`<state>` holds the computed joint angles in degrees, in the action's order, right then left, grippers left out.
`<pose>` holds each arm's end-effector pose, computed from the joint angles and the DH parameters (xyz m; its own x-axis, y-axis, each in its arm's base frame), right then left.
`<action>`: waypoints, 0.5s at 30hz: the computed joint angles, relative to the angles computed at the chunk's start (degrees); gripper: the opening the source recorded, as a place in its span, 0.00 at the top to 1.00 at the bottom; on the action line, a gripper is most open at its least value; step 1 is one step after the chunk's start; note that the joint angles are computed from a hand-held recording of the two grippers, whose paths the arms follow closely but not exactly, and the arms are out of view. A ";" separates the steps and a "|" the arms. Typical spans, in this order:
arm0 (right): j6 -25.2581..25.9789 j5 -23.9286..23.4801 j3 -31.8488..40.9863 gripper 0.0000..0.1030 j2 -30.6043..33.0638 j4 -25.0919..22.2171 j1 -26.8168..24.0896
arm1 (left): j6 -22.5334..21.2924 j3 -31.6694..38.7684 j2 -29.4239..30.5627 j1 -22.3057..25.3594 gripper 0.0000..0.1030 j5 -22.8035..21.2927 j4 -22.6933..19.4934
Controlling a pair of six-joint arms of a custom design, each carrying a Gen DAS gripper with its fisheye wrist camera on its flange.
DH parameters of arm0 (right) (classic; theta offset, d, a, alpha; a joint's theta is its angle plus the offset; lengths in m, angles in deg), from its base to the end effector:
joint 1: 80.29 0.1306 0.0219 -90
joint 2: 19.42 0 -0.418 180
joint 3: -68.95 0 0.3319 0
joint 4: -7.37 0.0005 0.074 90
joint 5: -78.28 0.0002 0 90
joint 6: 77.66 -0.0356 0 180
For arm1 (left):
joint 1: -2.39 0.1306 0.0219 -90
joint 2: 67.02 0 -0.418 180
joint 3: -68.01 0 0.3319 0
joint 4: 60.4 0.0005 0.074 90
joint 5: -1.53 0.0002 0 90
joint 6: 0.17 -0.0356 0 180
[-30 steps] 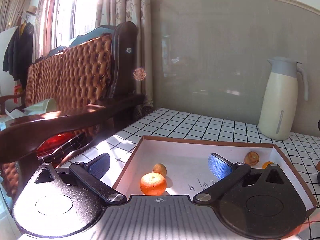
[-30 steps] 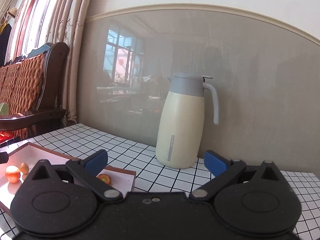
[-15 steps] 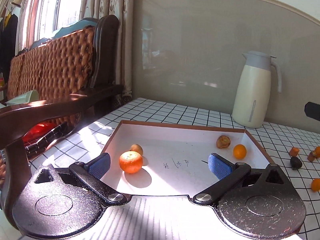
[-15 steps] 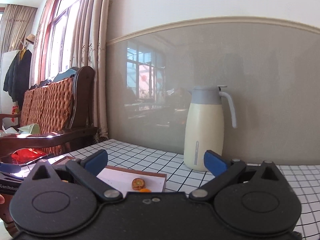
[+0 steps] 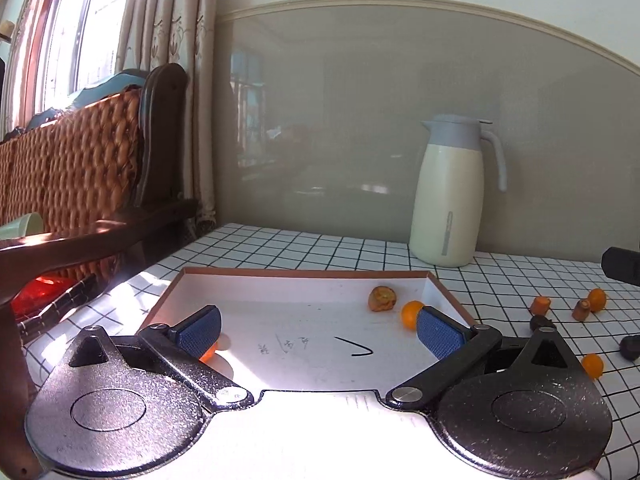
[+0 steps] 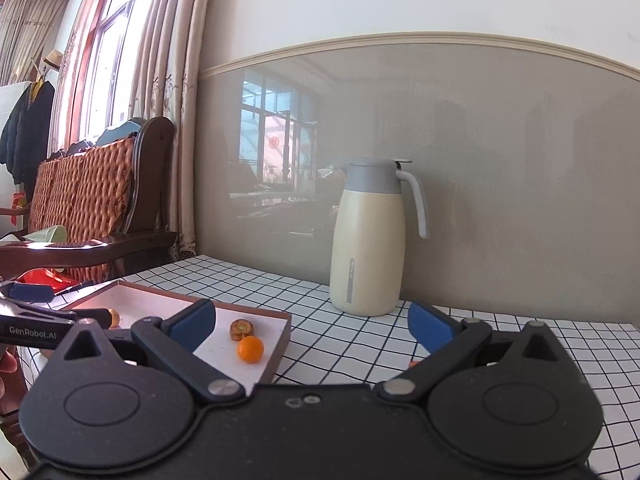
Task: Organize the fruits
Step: 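Move both open tools over the loose fruits on the table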
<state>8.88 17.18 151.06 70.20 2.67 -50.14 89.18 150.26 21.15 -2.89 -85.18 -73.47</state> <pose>0.3988 0.2112 0.4828 -0.1844 -0.0460 -0.9818 -0.0202 0.9989 -0.0430 0.4401 -0.0432 0.4783 -0.3223 0.0412 -0.9457 0.1496 0.9887 -0.0079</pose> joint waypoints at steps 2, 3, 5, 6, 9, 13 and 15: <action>-0.56 0.84 -1.01 0.06 -0.97 -0.55 -0.55 | 0.20 -0.14 0.01 -0.89 0.00 0.52 0.31; -0.62 1.41 -1.48 0.06 -1.37 -0.68 -0.79 | 0.24 -0.20 0.02 -1.33 0.00 0.93 0.32; -0.96 2.34 -2.40 0.06 -2.18 -1.35 -1.34 | 0.13 -0.41 -0.02 -2.39 0.00 1.29 0.49; -1.31 2.60 -3.06 0.06 -2.68 -1.60 -1.62 | -0.07 -0.55 -0.01 -3.07 0.00 1.62 0.65; -1.81 4.06 -4.04 0.06 -3.59 -2.52 -2.27 | -0.40 -0.99 -0.05 -5.22 0.00 1.34 0.97; -2.30 5.46 -6.08 0.06 -5.41 -3.16 -3.28 | -0.91 -1.21 0.12 -8.11 0.00 0.53 1.42; -2.62 5.71 -6.99 0.06 -6.30 -3.41 -3.97 | -0.97 -1.16 0.32 -9.41 0.00 0.01 1.24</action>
<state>6.26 22.89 144.07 63.90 -0.73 -54.11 88.21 149.10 21.47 -12.30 -85.17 -72.24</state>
